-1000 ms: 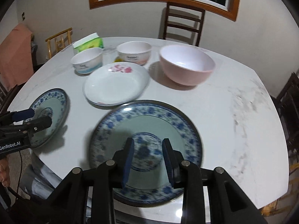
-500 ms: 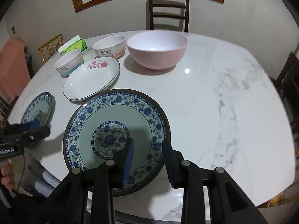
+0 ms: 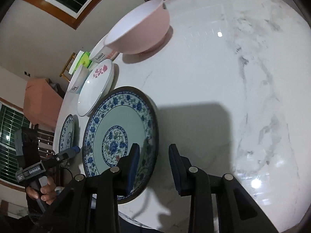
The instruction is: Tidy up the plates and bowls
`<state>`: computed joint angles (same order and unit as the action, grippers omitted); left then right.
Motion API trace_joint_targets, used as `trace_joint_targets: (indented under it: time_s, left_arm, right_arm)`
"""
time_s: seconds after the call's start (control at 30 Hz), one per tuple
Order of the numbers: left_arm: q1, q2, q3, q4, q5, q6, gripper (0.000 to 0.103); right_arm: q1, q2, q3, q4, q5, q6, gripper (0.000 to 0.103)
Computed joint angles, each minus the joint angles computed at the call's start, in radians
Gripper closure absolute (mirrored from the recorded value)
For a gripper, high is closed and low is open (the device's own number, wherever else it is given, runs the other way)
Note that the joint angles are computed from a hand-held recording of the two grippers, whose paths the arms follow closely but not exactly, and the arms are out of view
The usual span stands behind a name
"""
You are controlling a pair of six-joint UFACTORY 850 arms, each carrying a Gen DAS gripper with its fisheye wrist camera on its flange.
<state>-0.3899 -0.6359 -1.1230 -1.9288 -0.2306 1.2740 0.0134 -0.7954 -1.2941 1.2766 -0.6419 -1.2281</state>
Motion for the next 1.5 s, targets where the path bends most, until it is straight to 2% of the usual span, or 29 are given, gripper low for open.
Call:
trace_joint_targets:
  time_s: [0.13,0.37,0.6,0.73,0.83,0.93,1.03,1.13,1.2,1.5]
  left_arm:
    - [-0.001,-0.018,-0.019,0.061,0.001,-0.059,0.047]
    - [0.006,-0.043,-0.041,0.135,-0.016,-0.138,0.05]
    - [0.017,-0.059,-0.055,0.184,-0.046,-0.17,0.065]
    - [0.019,-0.066,-0.066,0.231,-0.049,-0.201,0.075]
    - [0.015,-0.061,-0.063,0.253,-0.03,-0.207,0.08]
    - [0.011,-0.062,-0.064,0.272,-0.005,-0.224,0.089]
    - [0.009,-0.057,-0.053,0.23,0.004,-0.178,0.089]
    - [0.003,-0.052,-0.049,0.253,0.022,-0.192,0.088]
    - [0.006,-0.05,-0.047,0.277,0.014,-0.222,0.088]
    - [0.006,-0.034,-0.032,0.22,0.013,-0.168,0.088]
  right_arm:
    - [-0.002,-0.019,-0.016,-0.007,-0.022,-0.013,0.071]
    - [0.0,-0.043,-0.041,-0.007,-0.048,-0.027,0.071]
    - [0.009,-0.064,-0.066,-0.008,-0.071,-0.026,0.078]
    - [0.013,-0.056,-0.052,0.008,-0.031,-0.032,0.09]
    - [0.007,-0.056,-0.048,0.025,-0.035,-0.034,0.09]
    - [0.015,-0.044,-0.032,0.043,-0.003,-0.052,0.089]
    - [0.015,-0.039,-0.024,0.049,0.0,-0.044,0.089]
    - [0.02,-0.031,-0.015,0.057,0.014,-0.044,0.089]
    - [0.022,-0.024,-0.008,0.063,0.019,-0.046,0.089]
    - [0.03,0.006,0.018,0.09,0.038,-0.063,0.089]
